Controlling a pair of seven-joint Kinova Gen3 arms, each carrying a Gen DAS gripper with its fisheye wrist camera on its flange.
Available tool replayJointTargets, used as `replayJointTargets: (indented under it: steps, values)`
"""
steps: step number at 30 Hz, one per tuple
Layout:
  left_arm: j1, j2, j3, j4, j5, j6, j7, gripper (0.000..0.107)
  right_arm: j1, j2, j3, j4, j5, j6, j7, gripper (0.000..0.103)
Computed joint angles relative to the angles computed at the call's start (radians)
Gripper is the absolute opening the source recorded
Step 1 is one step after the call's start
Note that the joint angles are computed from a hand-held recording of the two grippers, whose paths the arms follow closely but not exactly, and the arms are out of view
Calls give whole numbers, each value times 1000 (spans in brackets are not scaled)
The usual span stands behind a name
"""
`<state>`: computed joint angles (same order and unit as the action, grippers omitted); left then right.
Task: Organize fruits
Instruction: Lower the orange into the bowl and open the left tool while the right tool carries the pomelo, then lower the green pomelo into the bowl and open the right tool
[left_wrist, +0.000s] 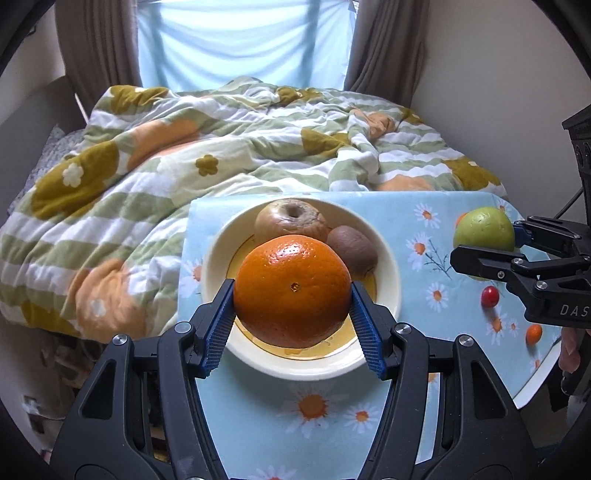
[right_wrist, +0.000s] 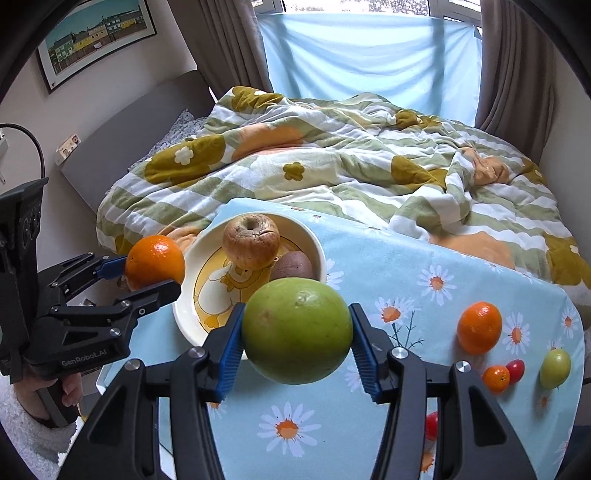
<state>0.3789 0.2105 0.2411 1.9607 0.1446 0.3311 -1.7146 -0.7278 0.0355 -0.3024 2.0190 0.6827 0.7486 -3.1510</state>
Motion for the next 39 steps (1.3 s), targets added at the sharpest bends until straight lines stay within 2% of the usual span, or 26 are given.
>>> replayJointTargets:
  steps: [3,8,13,17,21,22,23,24,26,39]
  values:
    - [-61,50,31,-22,32,3,-87,66,-2,42,12,-22,6,-10,-10,50]
    - [-111,135,58,-60,52,8,-188,66,-22,96,49,-51,-5,-19,-18,50]
    - [-123,187,64,-89,50,8,-251,66,-46,124,80,-68,-14,-12,-44,50]
    - [-98,207,38,-109,30,15,-253,66,-57,132,93,-71,-18,-2,-70,50]
    - [-101,210,37,-111,28,21,-254,67,-63,130,98,-66,-15,1,-92,50]
    - [-94,203,31,-106,25,11,-250,76,-64,129,98,-65,-14,1,-95,50]
    - [-91,196,29,-100,23,3,-248,97,-63,129,98,-63,-13,-1,-96,50]
    - [-102,191,42,-96,29,-3,-255,103,-63,129,97,-63,-13,-1,-94,50]
    - [-147,176,89,-77,66,-25,-288,103,-63,127,96,-61,-12,-2,-94,50]
    - [-127,74,61,-19,118,21,-286,103,-37,109,82,-78,-43,-5,25,50]
